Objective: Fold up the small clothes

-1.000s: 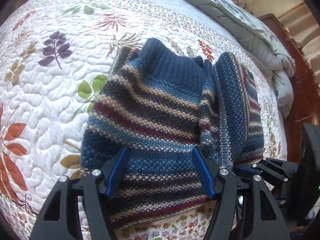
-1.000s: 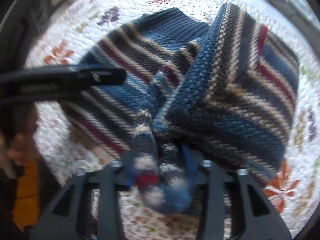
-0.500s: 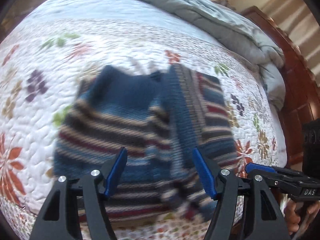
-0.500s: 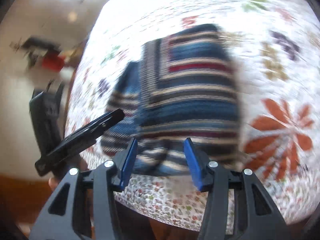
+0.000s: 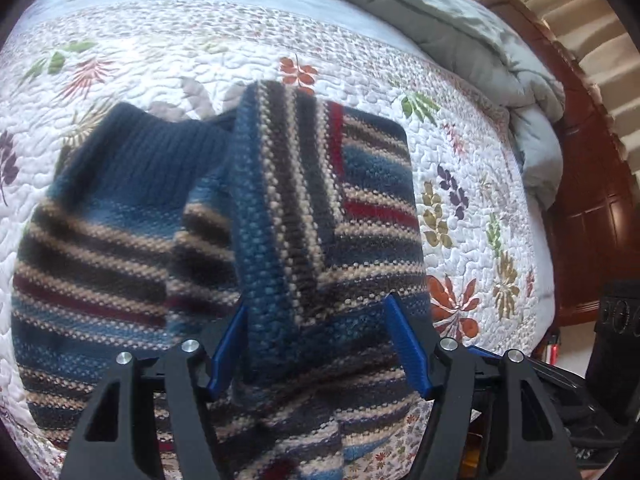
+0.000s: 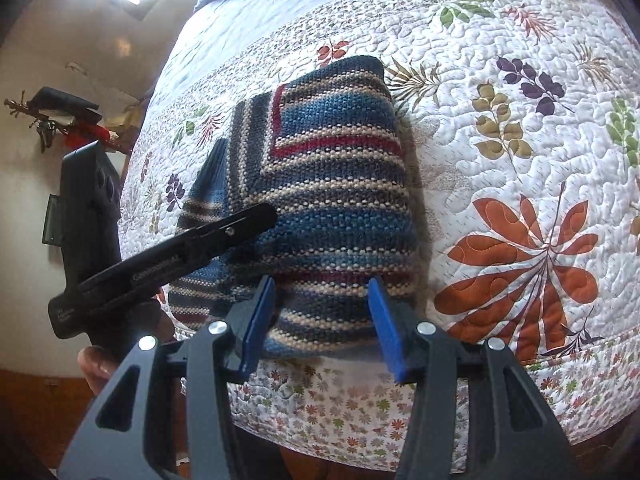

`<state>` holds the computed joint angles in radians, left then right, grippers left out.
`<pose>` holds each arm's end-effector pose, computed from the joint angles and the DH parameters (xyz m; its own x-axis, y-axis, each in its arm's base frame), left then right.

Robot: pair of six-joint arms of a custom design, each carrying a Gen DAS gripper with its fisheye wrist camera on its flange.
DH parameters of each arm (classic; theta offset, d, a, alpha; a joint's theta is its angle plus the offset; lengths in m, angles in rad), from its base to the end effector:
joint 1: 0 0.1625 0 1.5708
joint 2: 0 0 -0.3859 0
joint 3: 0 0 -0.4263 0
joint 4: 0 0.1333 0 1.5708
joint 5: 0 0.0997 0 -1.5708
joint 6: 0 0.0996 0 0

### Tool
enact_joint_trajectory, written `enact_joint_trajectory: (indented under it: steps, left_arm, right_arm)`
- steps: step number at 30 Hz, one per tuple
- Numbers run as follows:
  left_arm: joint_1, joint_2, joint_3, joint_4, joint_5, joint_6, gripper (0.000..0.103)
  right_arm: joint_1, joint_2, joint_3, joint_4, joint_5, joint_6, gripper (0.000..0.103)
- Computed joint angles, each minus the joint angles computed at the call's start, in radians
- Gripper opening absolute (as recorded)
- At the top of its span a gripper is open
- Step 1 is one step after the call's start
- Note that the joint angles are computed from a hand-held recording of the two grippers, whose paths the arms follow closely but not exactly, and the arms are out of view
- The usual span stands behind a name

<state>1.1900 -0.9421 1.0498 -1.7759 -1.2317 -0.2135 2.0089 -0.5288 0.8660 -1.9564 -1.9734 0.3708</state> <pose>-0.1276 -0.7666 0.3450 -0.9458 0.1174 -0.3029 0.1735 0.9709 -0.1652 0.4415 -0.7202 0.1294 -0.9376 -0.0200 0.3472 -0.0901 0.9782 -0.1869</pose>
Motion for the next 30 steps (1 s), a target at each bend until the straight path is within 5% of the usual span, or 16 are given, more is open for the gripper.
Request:
enact_joint_trajectory:
  steps: [6, 9, 16, 25, 30]
  left_arm:
    - [0.005, -0.006, 0.006, -0.002, 0.014, -0.052, 0.02]
    - [-0.006, -0.047, 0.037, -0.028, 0.045, -0.044, 0.017]
    - [-0.018, -0.125, 0.089, -0.084, 0.107, 0.004, 0.017]
    - [0.019, -0.062, 0.086, -0.024, 0.128, -0.011, 0.023]
    - [-0.023, -0.111, 0.119, -0.037, 0.236, 0.009, 0.07]
  right_arm:
    - [-0.004, -0.018, 0.025, -0.018, -0.025, -0.004, 0.049]
    - [-0.001, -0.02, 0.031, -0.023, -0.065, -0.02, 0.049]
    - [-0.005, -0.02, 0.046, -0.041, 0.001, -0.055, 0.049]
    - [-0.013, 0.088, -0.053, 0.138, -0.117, -0.034, 0.049]
    - [-0.017, 0.079, -0.05, 0.123, -0.102, -0.041, 0.05]
